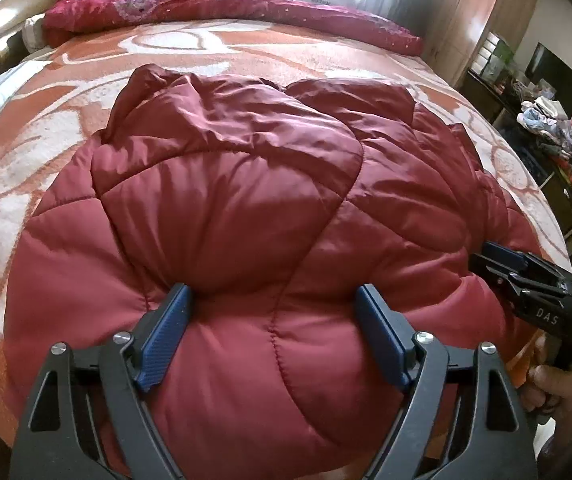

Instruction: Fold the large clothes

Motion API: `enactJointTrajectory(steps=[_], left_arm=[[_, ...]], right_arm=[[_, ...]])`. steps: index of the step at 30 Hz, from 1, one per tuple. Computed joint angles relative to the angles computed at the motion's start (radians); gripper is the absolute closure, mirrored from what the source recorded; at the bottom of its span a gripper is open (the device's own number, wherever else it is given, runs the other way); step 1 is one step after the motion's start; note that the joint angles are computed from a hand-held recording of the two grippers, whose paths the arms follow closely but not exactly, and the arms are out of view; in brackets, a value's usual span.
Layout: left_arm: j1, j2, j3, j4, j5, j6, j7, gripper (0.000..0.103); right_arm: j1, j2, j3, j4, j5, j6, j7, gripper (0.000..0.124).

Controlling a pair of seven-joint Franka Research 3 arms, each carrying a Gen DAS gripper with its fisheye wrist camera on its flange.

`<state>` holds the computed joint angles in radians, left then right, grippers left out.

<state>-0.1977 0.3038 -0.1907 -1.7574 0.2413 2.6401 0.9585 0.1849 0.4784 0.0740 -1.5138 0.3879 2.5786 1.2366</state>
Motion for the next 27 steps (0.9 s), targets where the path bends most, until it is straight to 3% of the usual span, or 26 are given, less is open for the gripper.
enactJointTrajectory(steps=[10,15,19,21,27], left_arm=[[-0.003,-0.092,0.006,-0.076,0.026,-0.007,-0.019,0.02],[0.019,-0.104,0.004,-0.119,-0.003,0.011,-0.014,0.019],[0.013,-0.095,0.008,-0.115,0.017,0.021,-0.036,0.017],[0.004,-0.088,0.012,-0.109,0.042,0.021,-0.054,0.016],[0.0,-0.093,0.016,-0.12,0.076,0.028,-0.087,0.014]], right_arm=[[-0.013,-0.001,0.006,0.002,0.026,-0.003,-0.024,0.07],[-0.02,-0.068,0.011,-0.037,0.045,0.011,-0.043,0.07],[0.018,-0.071,-0.043,-0.045,-0.057,0.02,0.012,0.07],[-0.005,-0.046,-0.025,-0.031,-0.035,-0.012,-0.004,0.069],[-0.009,-0.038,-0.014,-0.057,-0.016,0.046,-0.03,0.067]])
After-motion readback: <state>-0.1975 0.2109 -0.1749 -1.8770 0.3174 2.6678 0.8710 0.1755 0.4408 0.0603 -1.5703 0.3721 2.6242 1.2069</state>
